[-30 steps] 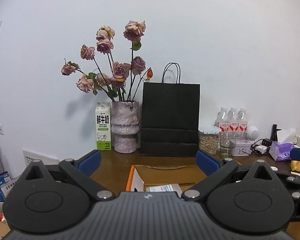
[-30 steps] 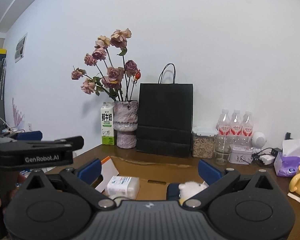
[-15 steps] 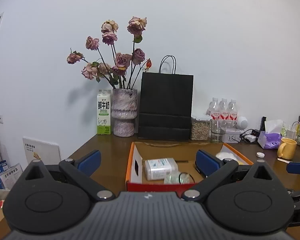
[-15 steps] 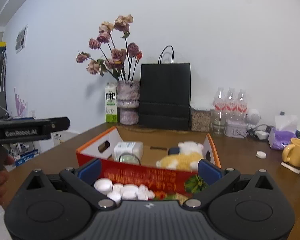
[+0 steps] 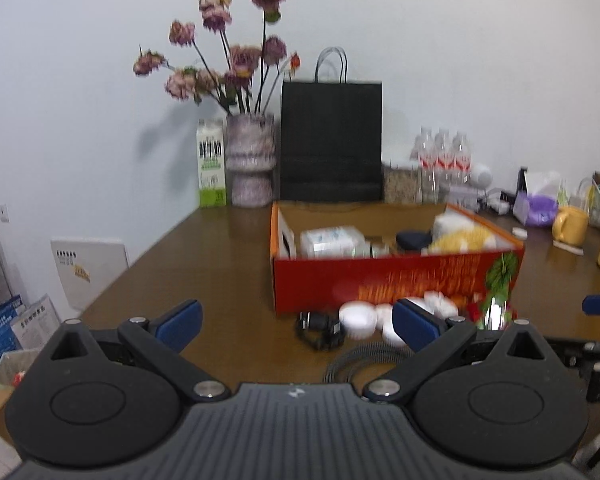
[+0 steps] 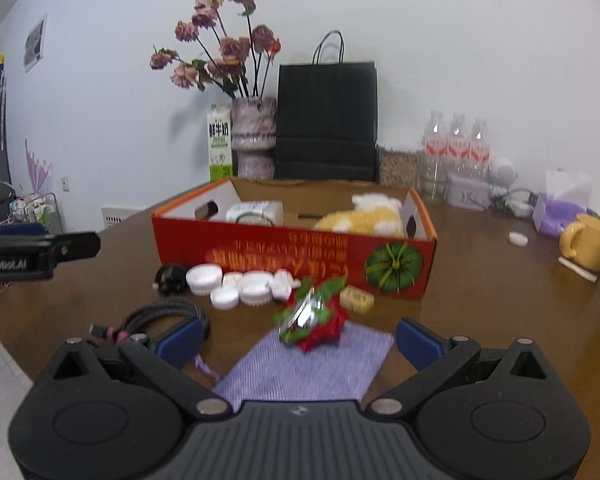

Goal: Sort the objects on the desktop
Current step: 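Withdraw both tools from the box toward the remaining table items, then grasp the red-green ornament with the right tool while the left tool grasps the braided cable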

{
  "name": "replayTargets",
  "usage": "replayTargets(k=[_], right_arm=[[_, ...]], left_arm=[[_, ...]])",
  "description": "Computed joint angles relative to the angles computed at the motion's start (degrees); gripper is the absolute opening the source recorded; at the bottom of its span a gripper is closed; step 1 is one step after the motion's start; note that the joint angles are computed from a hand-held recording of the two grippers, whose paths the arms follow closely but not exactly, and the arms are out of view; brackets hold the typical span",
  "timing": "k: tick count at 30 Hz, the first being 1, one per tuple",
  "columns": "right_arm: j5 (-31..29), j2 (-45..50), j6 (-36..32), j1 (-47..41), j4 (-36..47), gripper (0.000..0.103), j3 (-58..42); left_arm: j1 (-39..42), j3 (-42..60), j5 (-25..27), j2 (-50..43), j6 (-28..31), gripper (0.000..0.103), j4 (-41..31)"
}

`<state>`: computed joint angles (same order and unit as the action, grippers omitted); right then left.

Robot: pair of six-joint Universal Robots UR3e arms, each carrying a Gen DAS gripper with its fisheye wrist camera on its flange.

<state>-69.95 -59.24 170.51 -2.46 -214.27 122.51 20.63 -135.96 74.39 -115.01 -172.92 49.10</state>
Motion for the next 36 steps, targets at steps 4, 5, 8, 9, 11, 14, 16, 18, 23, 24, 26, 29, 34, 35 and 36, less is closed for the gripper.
replayTargets(k=[4, 5, 8, 9, 11, 14, 16, 18, 23, 24, 26, 29, 34, 35, 36], right_arm=[[-0.5, 0.6, -0.6, -0.1, 0.6, 0.103, 1.5], [-0.4, 0.8, -0.7, -0.2, 0.9, 0.103, 1.8], [-0.9, 1.5, -0.7, -0.1, 1.4, 0.103, 2.6], [-1.0, 1.7, -0.8, -0.1, 1.5, 0.103, 2.8], [-1.1, 2.0, -0.7, 0.0, 2.3, 0.103, 2.5], [-0.9, 2.1, -0.5, -0.1, 2.4, 0.103, 2.2], [-1.1, 2.2, -0.7, 0.0, 2.8, 0.103, 1.9], [-1.3, 2.3, -0.7, 0.1, 4.2, 0.103, 1.0], [-2.1, 3.4, -0.3, 0.3, 5.3, 0.103, -1.4], [-2.3, 3.6, -0.2, 0.4, 5.7, 0.103, -2.1], [-2.5, 4.2, -0.1, 0.5, 6.3, 0.103, -3.3], [-3.0, 5.3, -0.1, 0.9, 7.4, 0.103, -5.5], [-3.8, 7.2, -0.1, 1.3, 10.4, 0.103, -10.4], [-3.9, 7.5, -0.1, 1.4, 10.8, 0.103, -11.1], [-3.9, 7.8, -0.2, 1.5, 11.3, 0.103, -12.1]], left_arm=[[1.3, -2.9, -1.3, -0.7, 1.0, 0.103, -0.4], [1.5, -3.8, -1.7, -0.8, 1.2, 0.103, -0.5], [2.4, -6.3, -3.7, -1.0, 2.4, 0.103, -0.3], [2.5, -6.8, -4.1, -1.3, 3.1, 0.103, 0.0], [1.9, -6.6, -3.7, -1.3, 4.0, 0.103, -0.8], [0.7, -5.1, -3.0, -1.2, 4.7, 0.103, -3.0], [-0.2, -3.7, -3.1, -1.2, 5.1, 0.103, -5.0], [-1.5, -1.4, -2.5, -1.8, 5.3, 0.103, -7.3], [-4.7, 4.2, -1.0, -3.6, 5.8, 0.103, -12.3], [-5.2, 5.0, -0.8, -4.0, 5.8, 0.103, -12.9], [-6.3, 7.4, 0.0, -4.8, 6.0, 0.103, -15.1], [-7.9, 10.8, 2.1, -6.0, 5.6, 0.103, -18.4], [-9.2, 15.5, 3.8, -7.7, 5.1, 0.103, -23.5], [-9.3, 16.1, 4.0, -7.9, 5.0, 0.103, -24.1], [-9.4, 16.7, 4.1, -8.2, 4.9, 0.103, -24.5]])
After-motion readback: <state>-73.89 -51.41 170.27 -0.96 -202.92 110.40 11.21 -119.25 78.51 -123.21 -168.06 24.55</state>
